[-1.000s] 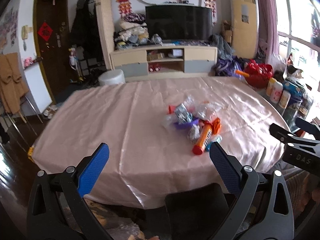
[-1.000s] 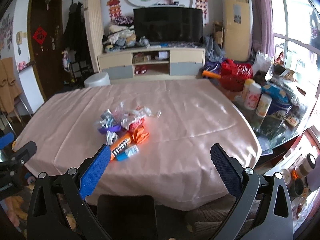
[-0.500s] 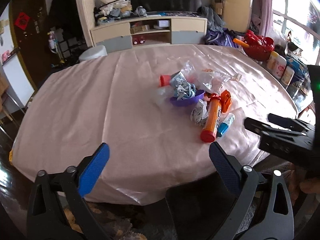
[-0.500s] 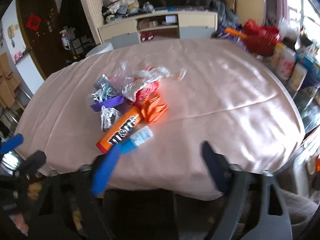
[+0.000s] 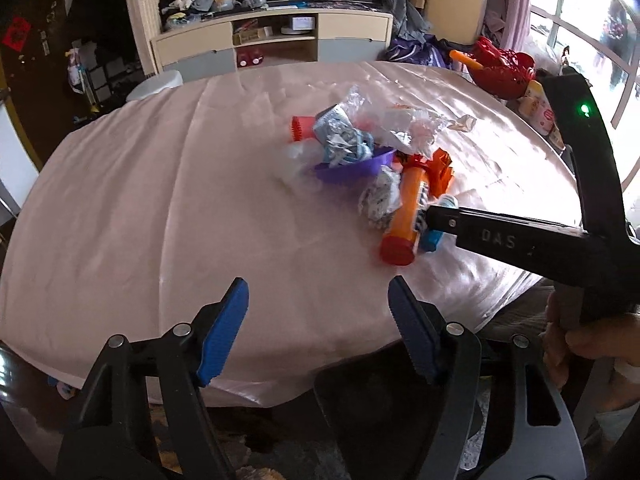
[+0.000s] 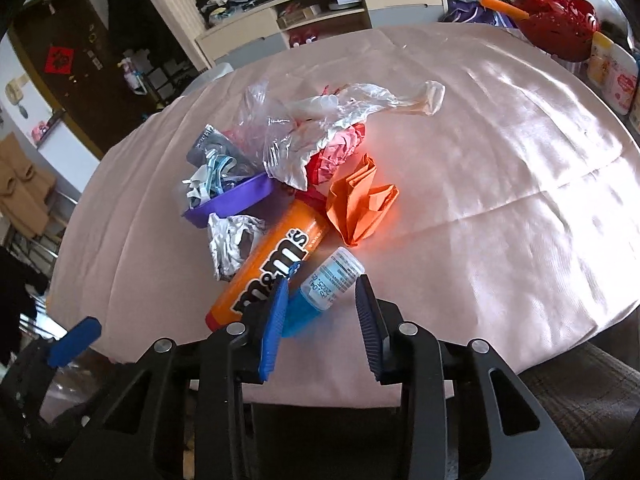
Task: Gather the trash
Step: 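Grasp the small blue-and-white tube with the right tool while the left tool grasps the orange M&M's tube, then carry both tubes down over the black bin and open both tools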
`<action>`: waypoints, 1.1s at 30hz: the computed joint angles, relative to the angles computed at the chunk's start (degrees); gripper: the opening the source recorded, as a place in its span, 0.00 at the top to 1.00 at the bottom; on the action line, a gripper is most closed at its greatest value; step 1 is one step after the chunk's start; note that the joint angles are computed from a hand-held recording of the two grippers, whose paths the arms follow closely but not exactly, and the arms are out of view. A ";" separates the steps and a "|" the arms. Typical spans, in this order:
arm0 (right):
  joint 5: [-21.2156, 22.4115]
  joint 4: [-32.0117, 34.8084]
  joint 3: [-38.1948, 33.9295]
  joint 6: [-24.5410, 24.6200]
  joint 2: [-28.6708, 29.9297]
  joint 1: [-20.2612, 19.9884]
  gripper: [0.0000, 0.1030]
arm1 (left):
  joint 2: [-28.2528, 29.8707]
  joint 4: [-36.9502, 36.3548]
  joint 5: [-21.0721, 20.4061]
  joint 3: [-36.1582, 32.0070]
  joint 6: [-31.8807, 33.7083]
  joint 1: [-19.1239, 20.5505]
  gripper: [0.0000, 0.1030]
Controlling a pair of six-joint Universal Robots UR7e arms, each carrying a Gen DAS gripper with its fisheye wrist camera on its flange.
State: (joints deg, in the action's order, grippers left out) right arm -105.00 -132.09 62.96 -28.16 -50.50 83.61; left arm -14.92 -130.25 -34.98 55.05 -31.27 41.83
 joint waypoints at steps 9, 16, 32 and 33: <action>-3.00 1.37 -6.08 -1.74 3.76 0.27 0.79 | 3.25 -1.91 -3.86 -5.06 4.56 0.91 0.37; -1.40 3.29 -6.98 -5.36 2.59 -1.49 0.79 | 7.80 -2.04 -10.08 -12.63 8.73 2.39 0.46; 1.38 -2.95 3.26 -12.29 -3.83 -3.58 0.80 | 9.67 -4.05 -13.15 -13.71 9.79 2.90 0.74; 1.28 -3.01 3.68 -12.31 -4.17 -3.63 0.81 | 9.01 -4.42 -13.22 -12.36 9.20 2.68 0.74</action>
